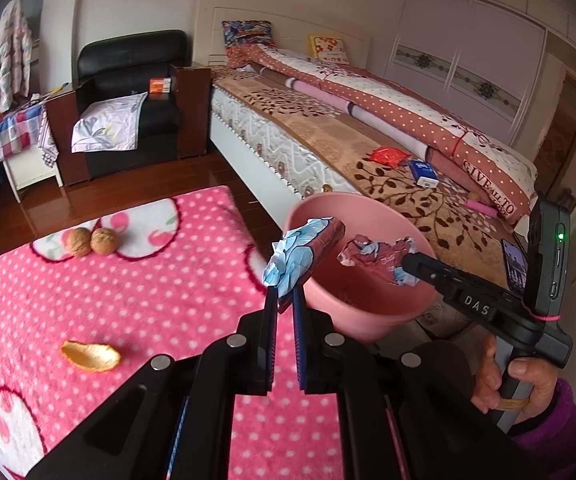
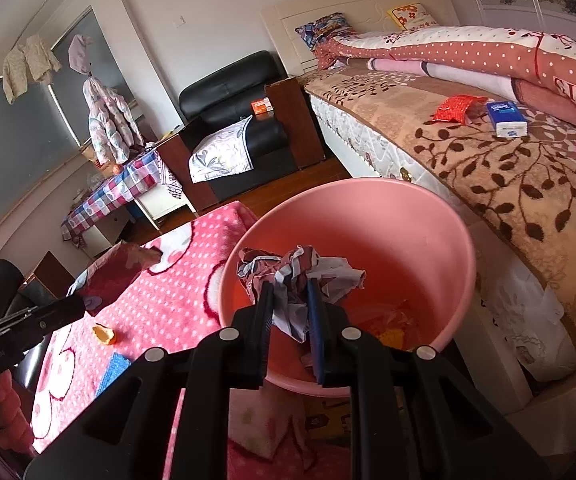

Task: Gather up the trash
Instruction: 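Carry the wrapper and crumpled foil over the pink bucket with both tools, then open both grippers to drop the wrapper and foil into the bucket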

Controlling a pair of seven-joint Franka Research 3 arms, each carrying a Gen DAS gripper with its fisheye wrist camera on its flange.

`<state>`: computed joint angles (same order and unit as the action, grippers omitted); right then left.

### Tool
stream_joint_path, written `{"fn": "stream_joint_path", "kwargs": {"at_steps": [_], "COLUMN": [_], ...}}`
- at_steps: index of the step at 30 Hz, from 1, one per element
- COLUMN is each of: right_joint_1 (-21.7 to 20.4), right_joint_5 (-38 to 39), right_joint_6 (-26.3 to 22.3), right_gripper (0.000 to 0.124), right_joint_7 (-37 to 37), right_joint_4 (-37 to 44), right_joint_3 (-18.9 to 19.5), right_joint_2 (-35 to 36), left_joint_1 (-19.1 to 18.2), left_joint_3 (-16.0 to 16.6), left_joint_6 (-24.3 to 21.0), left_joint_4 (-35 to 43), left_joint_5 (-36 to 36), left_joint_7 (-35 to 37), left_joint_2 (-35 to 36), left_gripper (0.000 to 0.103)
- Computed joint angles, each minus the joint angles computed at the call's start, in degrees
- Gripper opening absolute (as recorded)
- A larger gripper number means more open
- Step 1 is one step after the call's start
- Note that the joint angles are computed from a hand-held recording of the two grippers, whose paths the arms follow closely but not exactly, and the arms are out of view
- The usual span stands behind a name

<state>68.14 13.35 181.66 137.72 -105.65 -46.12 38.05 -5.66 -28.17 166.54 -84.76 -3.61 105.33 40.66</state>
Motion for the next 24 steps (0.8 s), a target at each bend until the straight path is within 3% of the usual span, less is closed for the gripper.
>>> {"fn": "stream_joint_path", "kwargs": {"at_steps": [12,24], "right_joint_1": [3.1,4.0], "right_joint_5": [2.3,4.7], "right_joint_6": [0.7,0.8], "right_gripper": [0.017,0.017], "right_joint_7": [1.1,0.0], "right_joint_4": [-3.2,-4.2], "right_joint_3": [-3.3,-4.0], "right_joint_2": [-0.1,0.2], "left_joint_1": [-6.7,-11.6], "left_joint_3": [4.1,6.7], "left_joint_6": [-5.4,-9.9], "left_joint_4": [9.2,17.5], "left_joint_5": [2.9,5.0], "left_joint_7": [-1.7,-1.8], "left_joint_2": [4.7,9.3], "left_gripper": [0.007,0.007]}}
